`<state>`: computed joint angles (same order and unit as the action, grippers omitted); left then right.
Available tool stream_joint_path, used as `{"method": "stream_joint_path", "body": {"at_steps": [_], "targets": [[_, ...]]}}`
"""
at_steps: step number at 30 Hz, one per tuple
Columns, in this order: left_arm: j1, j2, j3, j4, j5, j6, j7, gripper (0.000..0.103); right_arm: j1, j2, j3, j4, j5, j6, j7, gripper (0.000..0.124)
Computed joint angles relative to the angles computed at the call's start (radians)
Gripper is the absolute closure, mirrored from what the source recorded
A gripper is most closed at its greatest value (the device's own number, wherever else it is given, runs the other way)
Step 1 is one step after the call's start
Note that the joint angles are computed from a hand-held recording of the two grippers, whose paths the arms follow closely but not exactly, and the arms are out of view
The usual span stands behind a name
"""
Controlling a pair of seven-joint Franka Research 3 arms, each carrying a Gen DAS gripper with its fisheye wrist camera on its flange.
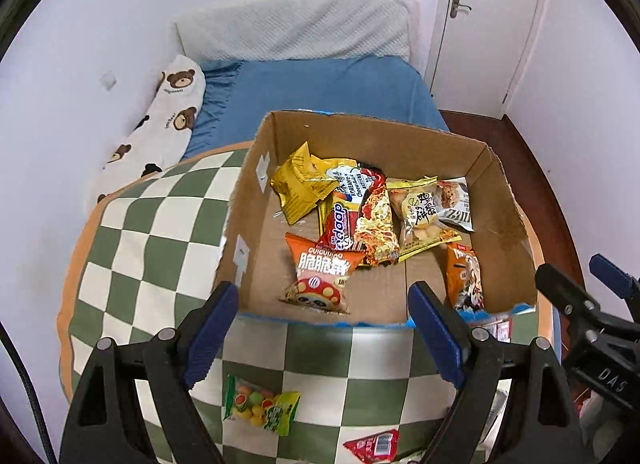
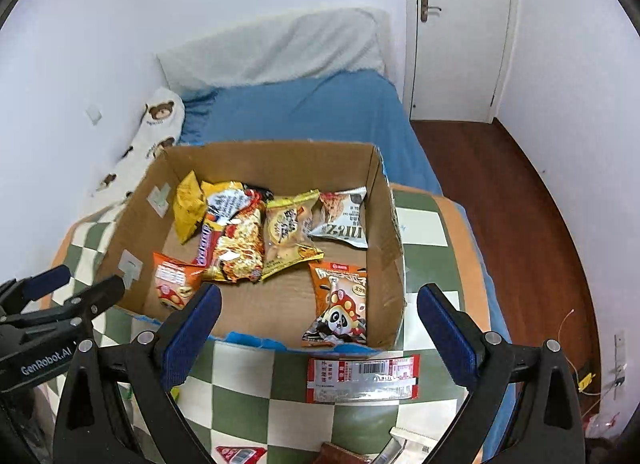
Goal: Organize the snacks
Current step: 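Move both open tools back over the remaining snacks on the mat, then grasp the watermelon candy bag with left tool while right tool grasps the brown packet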
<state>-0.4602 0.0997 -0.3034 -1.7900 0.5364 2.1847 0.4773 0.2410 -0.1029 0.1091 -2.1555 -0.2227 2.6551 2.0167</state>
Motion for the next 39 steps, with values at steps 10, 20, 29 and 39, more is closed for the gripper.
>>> {"method": "stream_joint_path", "body": {"at_steps": [10, 20, 29, 39], "targets": [[0.006, -0.136, -0.024, -0.117, -0.008, 0.054, -0.024, 0.016, -0.004, -0.148, 0.035, -0.103, 0.058, -0.01, 0.03, 0.024], [-0.005, -0.181, -0.042, -0.309, -0.231, 0.054, 0.157, 0.016, 0.032, -0.213, -0.007, -0.32, 0.36, -0.154, -0.012, 0.057], [0.001, -0.182, -0.025, -0.496, -0.368, 0.063, 0.134, 0.016, 0.035, -0.051, -0.01, -0.428, 0.486, -0.102, 0.004, 0.057], [0.036, -0.171, 0.001, -0.53, -0.431, 0.09, 0.208, 0.016, 0.086, 0.061, 0.009, -0.361, 0.338, -0.024, 0.02, 0.065]]}}
